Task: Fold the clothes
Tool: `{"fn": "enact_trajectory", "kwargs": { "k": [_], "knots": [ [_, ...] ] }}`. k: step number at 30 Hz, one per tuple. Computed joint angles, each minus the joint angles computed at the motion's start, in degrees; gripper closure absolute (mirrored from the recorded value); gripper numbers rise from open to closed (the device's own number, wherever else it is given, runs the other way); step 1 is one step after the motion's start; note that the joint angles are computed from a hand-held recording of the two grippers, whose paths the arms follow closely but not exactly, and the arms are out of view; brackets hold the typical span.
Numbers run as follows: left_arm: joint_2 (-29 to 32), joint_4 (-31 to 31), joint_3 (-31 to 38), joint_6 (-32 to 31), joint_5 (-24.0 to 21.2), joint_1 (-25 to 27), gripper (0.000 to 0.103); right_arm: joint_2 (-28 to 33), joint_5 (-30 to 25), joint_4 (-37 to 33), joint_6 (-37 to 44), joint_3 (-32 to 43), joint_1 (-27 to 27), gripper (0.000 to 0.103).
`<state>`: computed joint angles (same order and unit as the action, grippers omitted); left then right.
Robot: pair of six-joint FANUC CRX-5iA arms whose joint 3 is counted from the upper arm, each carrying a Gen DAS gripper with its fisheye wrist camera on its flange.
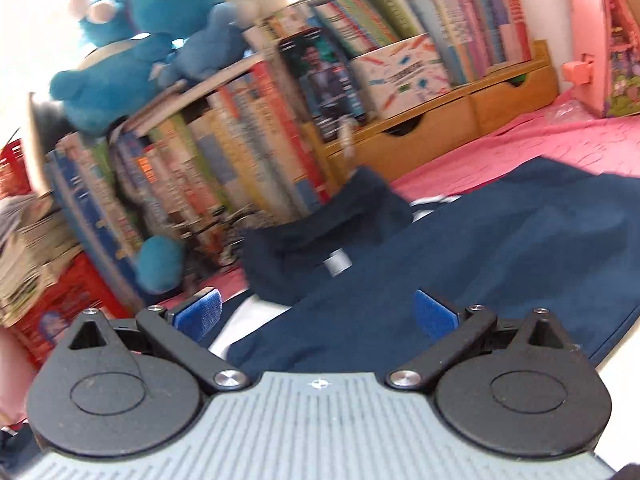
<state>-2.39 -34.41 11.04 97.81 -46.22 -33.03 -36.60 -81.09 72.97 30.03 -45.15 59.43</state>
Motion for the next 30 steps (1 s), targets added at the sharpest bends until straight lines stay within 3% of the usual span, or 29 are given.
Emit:
{"fn": "enact_trajectory", "kwargs": {
  "k": [1,6,9,13,15,22,26,30],
  "knots": [
    [-0.74,-3.01,-0.42,2.49,-2.03,0.47,0.0,0.77,3.58,1.4,2.99,0.08,-0.85,0.05],
    [-0.93,-0.42,-1.04,6.72,-5.87,6.34,0.0,7.91,21.68,4.98,14.07,3.4,-6.67,0.036],
    [-0.2,2.74,-1.35,4.68,-5.67,7.88,0.0,13.3,25.64,5.73,17.41,6.07,-8.57,0.032],
    [-0.68,3.94,-2.08,3.94,-5.11,8.5,0.0,16.55,20.55,0.85,19.17,8.54,-8.86,0.032],
    [-0.97,6.23,-2.75,3.05,-4.38,9.76,0.0,15.09,14.97,-1.57,18.4,7.55,-9.1,0.039],
    [-1.54,14.8,-4.75,-0.81,-2.2,13.91,0.0,9.52,-0.55,-5.77,15.15,3.79,-13.66,0.042],
    [-1.69,17.69,-5.36,-2.14,-1.7,15.25,0.0,9.12,-6.72,-6.17,16.02,3.68,-13.09,0.042],
    [-1.67,17.07,-5.24,-1.89,-1.77,14.97,0.0,9.47,-4.45,-3.95,14.52,5.9,-10.64,0.035]
  ]
}}
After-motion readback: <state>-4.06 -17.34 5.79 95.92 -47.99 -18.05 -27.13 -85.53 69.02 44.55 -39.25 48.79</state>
